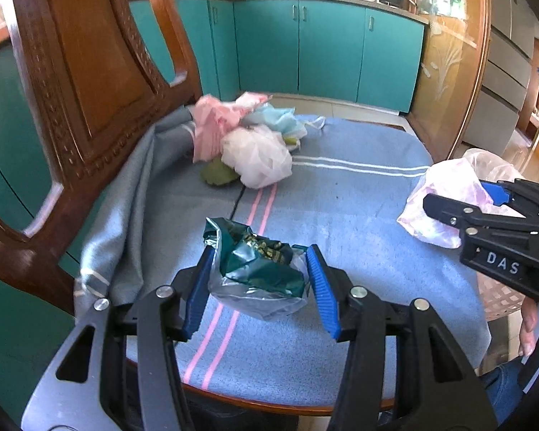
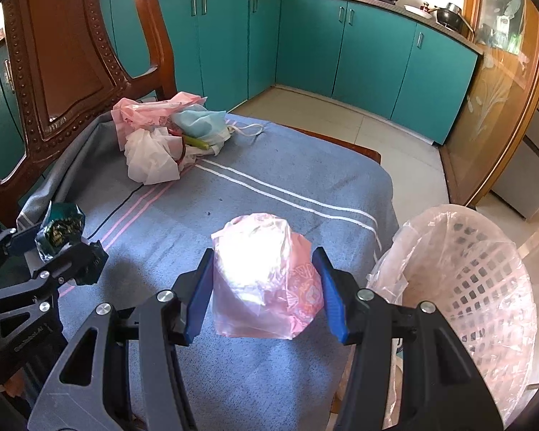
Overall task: Collect trash
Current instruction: 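Carry the green bag with the left gripper while the right gripper carries the pink bag toward the basket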
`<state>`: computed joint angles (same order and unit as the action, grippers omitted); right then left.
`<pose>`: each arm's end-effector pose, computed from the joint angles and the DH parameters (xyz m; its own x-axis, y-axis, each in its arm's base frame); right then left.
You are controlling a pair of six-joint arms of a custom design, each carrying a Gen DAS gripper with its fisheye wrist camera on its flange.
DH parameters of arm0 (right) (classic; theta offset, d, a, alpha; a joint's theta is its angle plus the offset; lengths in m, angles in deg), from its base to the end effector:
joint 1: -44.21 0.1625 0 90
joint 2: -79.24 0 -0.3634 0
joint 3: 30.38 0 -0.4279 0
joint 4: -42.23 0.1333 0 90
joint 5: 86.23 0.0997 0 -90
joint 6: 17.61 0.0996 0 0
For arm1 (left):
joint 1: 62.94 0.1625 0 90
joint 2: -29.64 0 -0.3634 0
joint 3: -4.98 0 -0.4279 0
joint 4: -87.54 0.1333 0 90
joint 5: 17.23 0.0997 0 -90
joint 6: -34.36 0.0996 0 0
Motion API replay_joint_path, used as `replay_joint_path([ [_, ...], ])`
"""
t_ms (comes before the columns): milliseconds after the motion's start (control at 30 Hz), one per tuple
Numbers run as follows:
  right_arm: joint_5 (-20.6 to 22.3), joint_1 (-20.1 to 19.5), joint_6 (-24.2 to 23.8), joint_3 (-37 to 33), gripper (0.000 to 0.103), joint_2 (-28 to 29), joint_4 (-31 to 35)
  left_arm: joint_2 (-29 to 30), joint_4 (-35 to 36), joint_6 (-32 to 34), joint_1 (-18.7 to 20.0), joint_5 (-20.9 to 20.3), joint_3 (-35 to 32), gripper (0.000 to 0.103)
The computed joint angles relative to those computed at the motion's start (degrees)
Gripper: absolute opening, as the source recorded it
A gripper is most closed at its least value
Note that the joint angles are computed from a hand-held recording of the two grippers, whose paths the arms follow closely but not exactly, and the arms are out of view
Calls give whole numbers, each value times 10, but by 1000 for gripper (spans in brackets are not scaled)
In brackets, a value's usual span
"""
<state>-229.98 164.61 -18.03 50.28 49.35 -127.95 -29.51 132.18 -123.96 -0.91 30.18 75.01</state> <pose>0.4007 -0.5782 0.0098 -0.7072 0.0368 0.7061 -0.4460 0.7517 -0.4859 -0.0881 -0.5939 0.2768 -0.6284 0.2754 -0.7275 0.6659 0.6740 -0.3200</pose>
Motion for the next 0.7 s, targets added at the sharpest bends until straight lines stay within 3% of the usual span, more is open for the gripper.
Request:
replay_joint_path([
  [700, -5, 2, 1, -1, 55, 1, -11, -59, -71, 67, -41, -16, 67, 53],
])
